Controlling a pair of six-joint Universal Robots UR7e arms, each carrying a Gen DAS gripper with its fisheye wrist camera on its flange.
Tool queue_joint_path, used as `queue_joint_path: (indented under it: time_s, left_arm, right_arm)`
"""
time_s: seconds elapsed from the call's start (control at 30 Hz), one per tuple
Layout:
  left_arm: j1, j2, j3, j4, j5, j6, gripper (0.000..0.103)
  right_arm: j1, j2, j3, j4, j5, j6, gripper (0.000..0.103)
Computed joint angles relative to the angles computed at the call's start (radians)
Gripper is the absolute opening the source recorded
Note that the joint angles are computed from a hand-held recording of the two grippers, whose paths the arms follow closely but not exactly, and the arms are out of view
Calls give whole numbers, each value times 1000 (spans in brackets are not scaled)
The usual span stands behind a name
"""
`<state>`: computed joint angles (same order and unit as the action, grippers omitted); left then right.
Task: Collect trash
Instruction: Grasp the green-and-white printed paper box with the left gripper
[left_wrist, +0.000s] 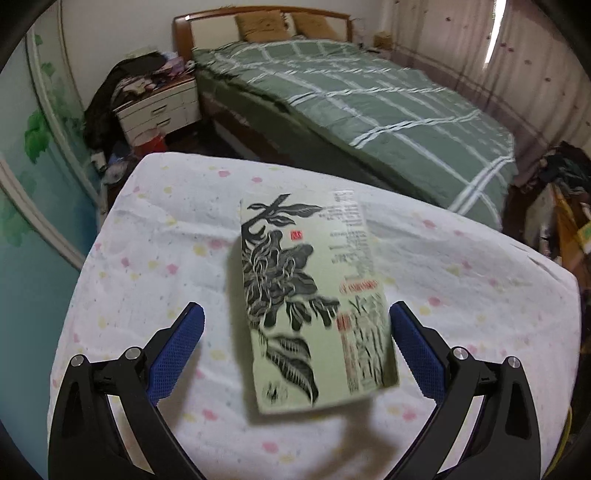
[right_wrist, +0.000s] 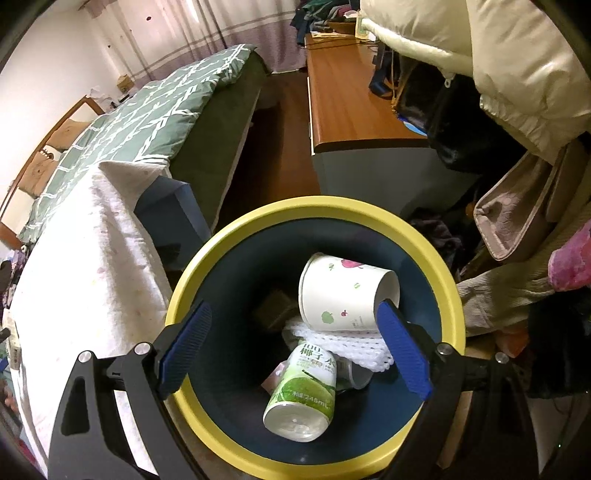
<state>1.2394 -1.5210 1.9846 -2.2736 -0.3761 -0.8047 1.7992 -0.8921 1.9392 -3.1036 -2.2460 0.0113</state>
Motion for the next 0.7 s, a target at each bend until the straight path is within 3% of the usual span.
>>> queue_joint_path:
  time_s: [0.07,0.23,0.33,0.47,0.7]
  left_arm:
    - [22,19,-30,6,-22,-3,98]
    - [49,46,-55,-25,-48,32,76]
    - [42,47,-38,-61,-43,74,74]
    - [-7,30,13,-92,-33,116,74]
    - [-173,36,123,-173,-54,213,74]
  right_arm:
    - [-3,-6,4,6,11,-5,86]
    - [-9,-26,28,-6,28,-14,86]
    - [-14,-43,47,-11,39,-17,86]
    - [-11,-65,77,-29,46,-32,86]
    - [-3,-124,142,-58,75,-56,86]
